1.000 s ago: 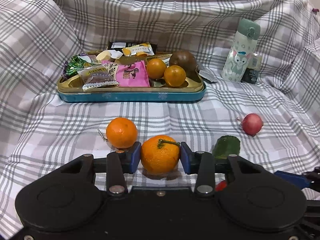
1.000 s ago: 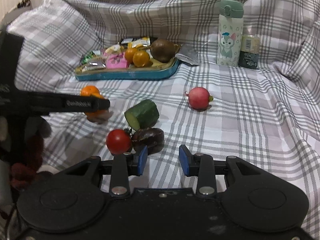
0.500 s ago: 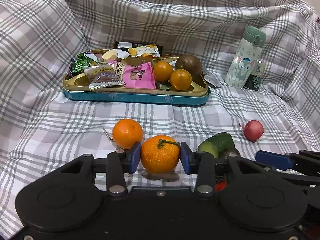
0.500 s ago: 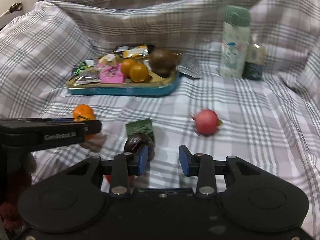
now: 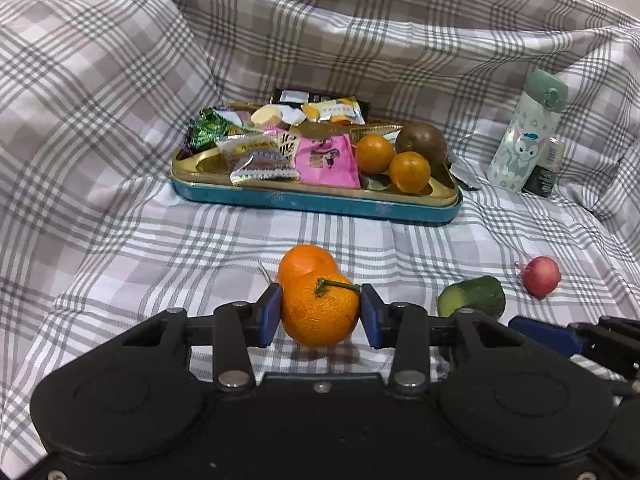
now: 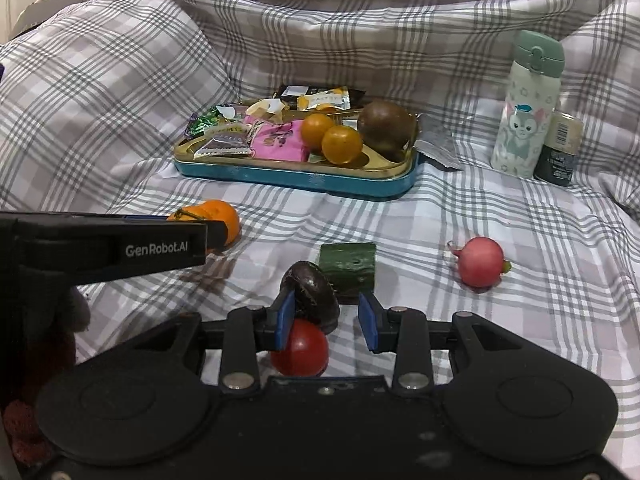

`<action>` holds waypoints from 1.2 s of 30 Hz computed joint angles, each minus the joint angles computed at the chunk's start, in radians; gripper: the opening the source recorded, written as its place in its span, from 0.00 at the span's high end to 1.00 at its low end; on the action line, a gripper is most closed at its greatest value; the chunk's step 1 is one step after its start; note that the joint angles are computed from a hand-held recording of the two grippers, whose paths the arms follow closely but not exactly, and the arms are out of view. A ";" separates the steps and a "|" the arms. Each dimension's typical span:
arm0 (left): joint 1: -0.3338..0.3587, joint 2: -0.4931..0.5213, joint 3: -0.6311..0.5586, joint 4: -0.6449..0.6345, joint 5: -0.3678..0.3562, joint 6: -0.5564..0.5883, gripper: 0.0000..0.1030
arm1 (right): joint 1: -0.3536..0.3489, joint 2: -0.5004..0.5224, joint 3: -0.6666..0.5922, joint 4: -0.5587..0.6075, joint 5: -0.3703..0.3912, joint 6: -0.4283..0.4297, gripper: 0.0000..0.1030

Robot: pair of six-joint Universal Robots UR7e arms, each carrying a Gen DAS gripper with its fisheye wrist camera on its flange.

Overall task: Organize fruits
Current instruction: 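Grasp the stemmed tangerine with the left tool while the right tool reaches toward a cherry tomato, then grasp the red cherry tomato with the right tool while the left tool holds the tangerine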

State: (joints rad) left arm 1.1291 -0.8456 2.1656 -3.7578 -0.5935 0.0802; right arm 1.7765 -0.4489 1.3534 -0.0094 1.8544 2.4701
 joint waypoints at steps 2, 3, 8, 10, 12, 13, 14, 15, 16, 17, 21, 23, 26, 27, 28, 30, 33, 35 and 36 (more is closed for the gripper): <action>0.002 -0.005 0.003 0.007 -0.006 -0.007 0.52 | -0.004 -0.003 -0.003 0.002 -0.006 0.028 0.64; 0.002 -0.005 0.004 0.004 -0.006 -0.006 0.52 | -0.008 -0.001 -0.016 0.022 -0.012 0.057 0.64; 0.002 -0.012 0.006 0.005 -0.016 -0.015 0.52 | -0.031 -0.007 -0.055 0.093 -0.039 0.191 0.62; 0.001 -0.013 0.009 0.000 -0.020 -0.012 0.52 | -0.030 -0.006 -0.056 0.085 -0.026 0.201 0.62; 0.000 -0.010 0.009 -0.003 -0.018 -0.006 0.52 | -0.028 -0.005 -0.058 0.084 -0.016 0.201 0.61; -0.001 -0.009 0.009 -0.003 -0.018 -0.004 0.52 | -0.027 -0.005 -0.058 0.089 -0.016 0.200 0.61; -0.001 -0.009 0.008 0.002 -0.018 -0.004 0.52 | -0.025 -0.008 -0.051 0.084 -0.016 0.195 0.61; -0.001 -0.010 0.009 0.007 -0.019 -0.005 0.52 | -0.024 -0.011 -0.045 0.077 -0.017 0.183 0.61; -0.001 -0.010 0.009 0.011 -0.018 -0.006 0.52 | -0.021 -0.017 -0.031 0.064 -0.015 0.168 0.61; -0.001 -0.010 0.008 0.014 -0.016 -0.007 0.52 | -0.018 -0.025 -0.013 0.047 -0.015 0.153 0.61; 0.000 -0.013 0.010 0.016 -0.018 -0.013 0.52 | -0.013 -0.040 0.024 0.046 -0.023 0.129 0.58; 0.001 -0.015 0.011 0.017 -0.019 -0.016 0.52 | -0.012 -0.038 0.033 0.054 -0.020 0.118 0.58; 0.002 -0.015 0.012 0.022 -0.016 -0.021 0.52 | -0.012 -0.024 0.029 0.059 -0.009 0.101 0.58; 0.003 -0.016 0.011 0.023 -0.016 -0.022 0.52 | -0.012 -0.019 0.024 0.063 -0.010 0.099 0.58; 0.003 -0.016 0.012 0.024 -0.016 -0.023 0.52 | -0.010 -0.012 0.014 0.074 -0.005 0.098 0.58; 0.003 -0.016 0.012 0.026 -0.016 -0.024 0.52 | -0.008 -0.004 0.006 0.083 0.001 0.080 0.58; 0.005 -0.017 0.012 0.027 -0.020 -0.023 0.52 | 0.000 -0.001 0.014 0.065 0.019 0.017 0.58; 0.004 -0.015 0.012 0.026 -0.020 -0.017 0.52 | 0.006 -0.003 0.028 0.034 0.030 -0.039 0.58; 0.004 -0.013 0.011 0.024 -0.018 -0.012 0.52 | 0.007 -0.004 0.032 0.025 0.031 -0.059 0.58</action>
